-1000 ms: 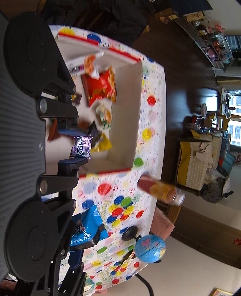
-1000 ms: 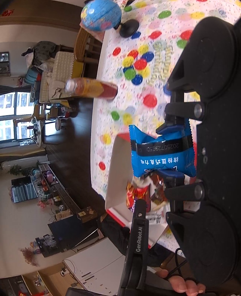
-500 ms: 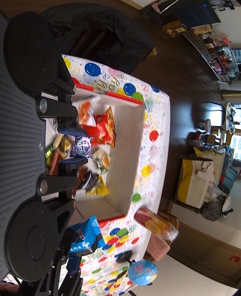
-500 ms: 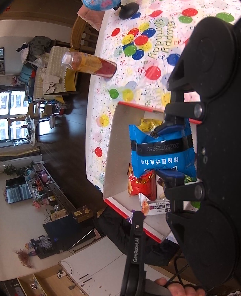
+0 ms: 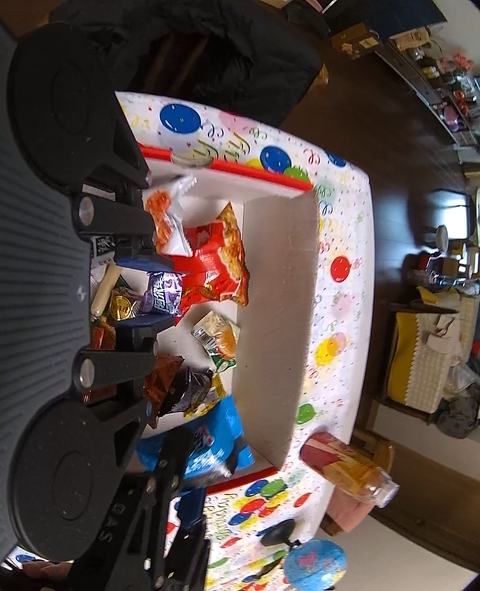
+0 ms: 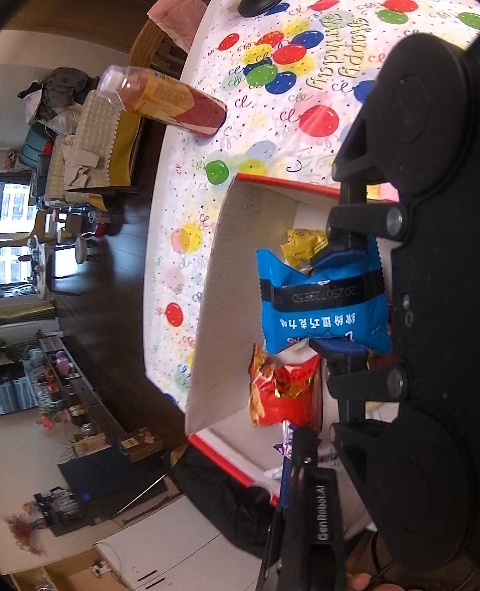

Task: Organize snacks
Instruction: 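Carry the blue pack and purple candy over the red box with both tools, then open both tools to drop the blue pack and purple candy into the box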

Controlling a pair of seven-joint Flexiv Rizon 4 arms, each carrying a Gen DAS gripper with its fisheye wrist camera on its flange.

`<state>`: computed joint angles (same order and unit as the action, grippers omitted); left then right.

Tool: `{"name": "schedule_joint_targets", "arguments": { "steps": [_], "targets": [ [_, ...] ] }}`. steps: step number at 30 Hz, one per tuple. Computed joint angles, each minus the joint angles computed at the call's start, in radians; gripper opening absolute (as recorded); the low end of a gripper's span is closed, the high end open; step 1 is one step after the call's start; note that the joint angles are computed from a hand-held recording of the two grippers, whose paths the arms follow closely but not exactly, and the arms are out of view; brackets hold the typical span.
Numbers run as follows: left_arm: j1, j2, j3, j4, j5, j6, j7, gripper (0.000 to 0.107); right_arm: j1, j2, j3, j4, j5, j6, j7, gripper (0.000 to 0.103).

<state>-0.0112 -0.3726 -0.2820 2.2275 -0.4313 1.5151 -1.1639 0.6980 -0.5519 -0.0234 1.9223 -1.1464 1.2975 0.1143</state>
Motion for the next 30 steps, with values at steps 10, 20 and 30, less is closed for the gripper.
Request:
{"name": "schedule_joint_targets", "arguments": {
  "steps": [10, 20, 30],
  "targets": [
    [-0.089, -0.077, 0.087, -0.087, 0.101, -0.044, -0.036, 0.024, -0.012, -0.068, 0.019, -0.052, 0.172, 0.005, -0.180, 0.039],
    [-0.137, -0.105, 0.163, -0.144, 0.162, -0.142, -0.116, 0.024, 0.037, -0.071, -0.020, -0.045, 0.272, 0.037, -0.275, 0.044],
    [-0.093, -0.078, 0.110, -0.105, 0.122, -0.119, -0.108, 0.055, 0.084, 0.007, -0.088, 0.041, 0.195, 0.079, -0.177, 0.062]
  ]
}}
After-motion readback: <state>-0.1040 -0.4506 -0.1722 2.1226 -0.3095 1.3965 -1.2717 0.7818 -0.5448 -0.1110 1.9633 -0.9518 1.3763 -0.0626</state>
